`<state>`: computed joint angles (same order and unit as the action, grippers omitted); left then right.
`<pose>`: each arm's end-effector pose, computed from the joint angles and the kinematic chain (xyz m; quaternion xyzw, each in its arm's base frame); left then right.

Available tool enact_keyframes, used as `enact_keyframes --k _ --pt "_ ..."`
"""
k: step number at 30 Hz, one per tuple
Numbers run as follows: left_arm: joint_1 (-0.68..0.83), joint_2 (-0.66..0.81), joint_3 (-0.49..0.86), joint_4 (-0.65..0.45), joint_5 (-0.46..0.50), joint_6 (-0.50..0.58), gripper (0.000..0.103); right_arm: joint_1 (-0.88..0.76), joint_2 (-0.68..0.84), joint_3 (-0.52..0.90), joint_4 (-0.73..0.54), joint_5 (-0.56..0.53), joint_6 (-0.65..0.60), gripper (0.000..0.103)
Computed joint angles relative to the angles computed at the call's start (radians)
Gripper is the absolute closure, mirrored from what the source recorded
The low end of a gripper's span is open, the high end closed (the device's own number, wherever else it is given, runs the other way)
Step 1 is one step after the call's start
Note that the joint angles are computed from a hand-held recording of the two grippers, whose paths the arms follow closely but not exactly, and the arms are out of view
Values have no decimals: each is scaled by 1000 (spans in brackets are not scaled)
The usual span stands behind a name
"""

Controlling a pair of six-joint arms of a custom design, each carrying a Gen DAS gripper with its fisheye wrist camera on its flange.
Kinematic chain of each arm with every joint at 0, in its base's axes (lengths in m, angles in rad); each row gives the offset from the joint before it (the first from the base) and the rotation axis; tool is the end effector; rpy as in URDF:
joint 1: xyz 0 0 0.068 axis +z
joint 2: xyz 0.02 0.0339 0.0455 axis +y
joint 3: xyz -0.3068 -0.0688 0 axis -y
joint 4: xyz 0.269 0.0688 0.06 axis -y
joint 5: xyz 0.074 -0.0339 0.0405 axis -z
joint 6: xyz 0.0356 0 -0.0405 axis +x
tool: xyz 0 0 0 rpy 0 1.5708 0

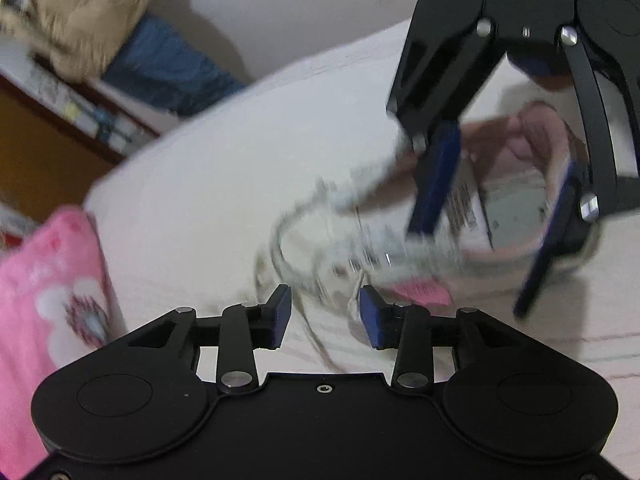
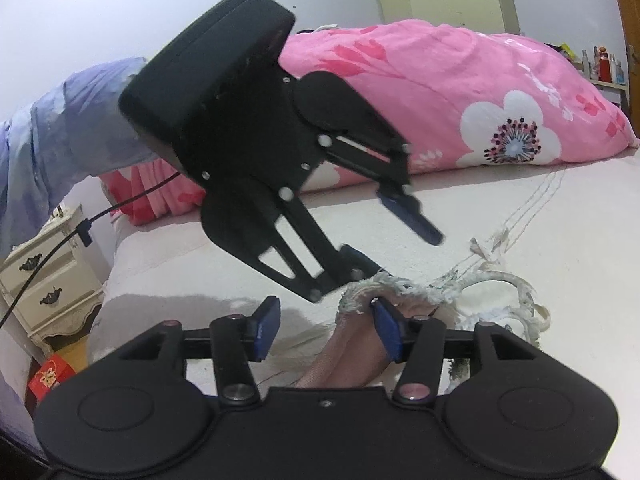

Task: Lace up shoes with both hands

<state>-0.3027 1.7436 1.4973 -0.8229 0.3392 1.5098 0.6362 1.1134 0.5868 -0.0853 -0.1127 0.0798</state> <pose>0.3783 -0.1305 0.3140 0.7775 0.5559 0.0042 0.2942 0.1881 0.1439 0.2426 -0.2683 0.8446 0.2082 0.4138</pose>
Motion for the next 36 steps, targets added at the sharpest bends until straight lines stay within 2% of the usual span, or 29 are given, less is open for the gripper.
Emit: enact_keyframes --k 3,7,10,12,14,16,17,19,20,21,22,23,26,28,32,35,36 --pt "8 -4 -35 45 6 -9 77 21 13 11 -5 23 -13 49" --pt "19 0 -36 63 70 -63 77 46 10 12 -14 57 -25 48" --pt "35 -3 -24 43 124 -148 74 41 -7 3 -30 54 -35 48" --pt "56 -12 -49 77 144 -224 62 36 -19 -3 -41 51 -42 48" --pt "85 -14 -59 98 183 -298 59 35 -30 -7 -53 48 -47 48" --pt "144 30 0 15 306 -467 59 34 -37 -9 -65 28 -50 48" --pt "154 38 13 -2 329 -496 60 31 -39 -10 -71 9 -52 48" --pt "216 93 57 -46 484 -725 71 42 -37 -12 -70 18 -57 48" --pt "234 113 62 -47 522 -818 81 49 -34 -12 -72 24 -60 48" --pt "243 125 65 -51 535 -869 101 52 -34 -14 -70 26 -56 48" --pt "255 143 61 -53 546 -943 101 56 -34 -16 -68 29 -52 48" --pt "263 146 58 -56 554 -964 102 59 -34 -18 -65 30 -48 48" --pt "288 167 21 -52 617 -1093 102 61 -33 -14 -73 32 -47 49" --pt "300 182 5 -65 680 -1216 102 60 -34 -13 -78 31 -48 49" --pt "319 237 49 -161 788 -1304 102 59 -32 -12 -76 32 -49 49" --pt "280 161 1 -46 669 -1242 102 58 -32 -16 -70 30 -49 49" --pt "258 120 -27 11 596 -1179 102 56 -33 -17 -68 28 -50 49"
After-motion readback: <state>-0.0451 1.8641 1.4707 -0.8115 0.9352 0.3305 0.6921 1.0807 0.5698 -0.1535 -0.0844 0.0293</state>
